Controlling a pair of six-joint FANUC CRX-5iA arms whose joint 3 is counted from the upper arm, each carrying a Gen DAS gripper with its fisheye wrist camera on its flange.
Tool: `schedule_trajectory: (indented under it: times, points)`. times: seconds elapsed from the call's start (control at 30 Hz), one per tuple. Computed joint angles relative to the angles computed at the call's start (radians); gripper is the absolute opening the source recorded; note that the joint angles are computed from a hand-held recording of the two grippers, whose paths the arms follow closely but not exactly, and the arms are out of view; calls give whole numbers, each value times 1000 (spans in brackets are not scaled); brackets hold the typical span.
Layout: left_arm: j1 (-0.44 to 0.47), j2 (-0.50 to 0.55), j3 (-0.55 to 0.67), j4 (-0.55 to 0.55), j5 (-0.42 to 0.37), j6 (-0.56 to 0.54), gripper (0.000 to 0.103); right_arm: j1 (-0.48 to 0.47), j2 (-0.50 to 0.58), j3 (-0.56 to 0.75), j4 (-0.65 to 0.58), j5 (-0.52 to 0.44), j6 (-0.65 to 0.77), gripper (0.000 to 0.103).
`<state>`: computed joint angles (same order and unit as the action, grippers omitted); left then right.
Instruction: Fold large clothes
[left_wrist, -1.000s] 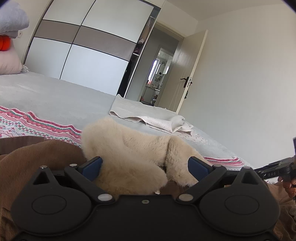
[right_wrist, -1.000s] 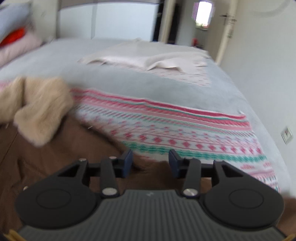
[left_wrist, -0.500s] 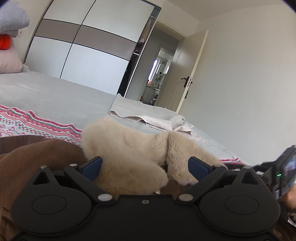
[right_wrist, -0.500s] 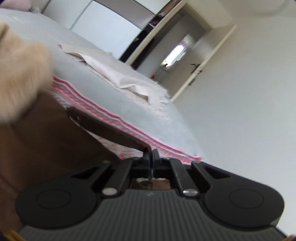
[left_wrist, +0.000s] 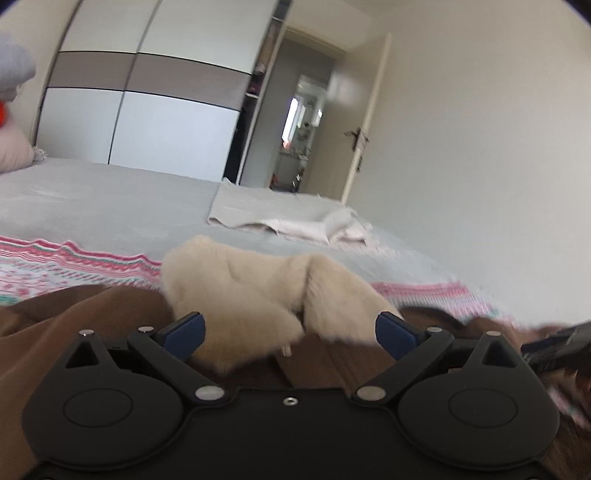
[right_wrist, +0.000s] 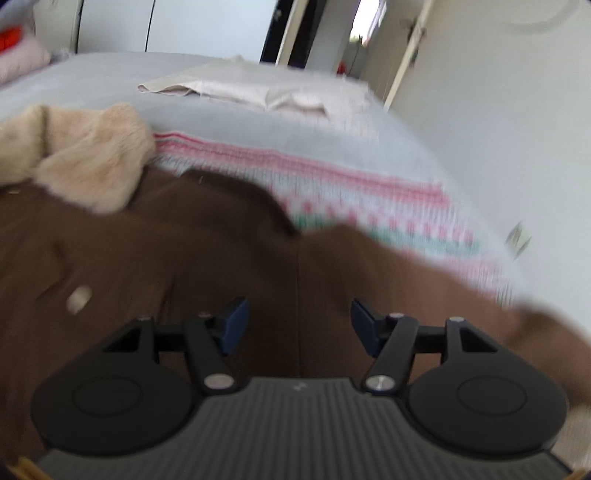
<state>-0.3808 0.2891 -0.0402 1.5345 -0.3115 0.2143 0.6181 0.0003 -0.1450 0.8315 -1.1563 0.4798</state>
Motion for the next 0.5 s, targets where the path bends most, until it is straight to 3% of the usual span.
schedule_trajectory:
  times: [0.1, 0.2, 0.27, 0.4, 0.5]
  points:
    - [82, -101, -70, -239, -92, 219, 99, 67, -139, -61, -71, -1, -56, 63]
    - [158, -214, -145, -399, -176, 381, 99, 154, -270, -114, -106, -11, -148, 76]
    - [206, -292, -191, -495, -225, 466, 99, 232, -342, -144, -108, -45, -201, 78]
    - [323, -439, -250, -684, -369, 610, 99, 421, -444, -184, -99, -176, -291, 83]
    - [425, -538, -277, -795, -500, 674, 99, 601, -496, -209, -96, -330, -399, 83]
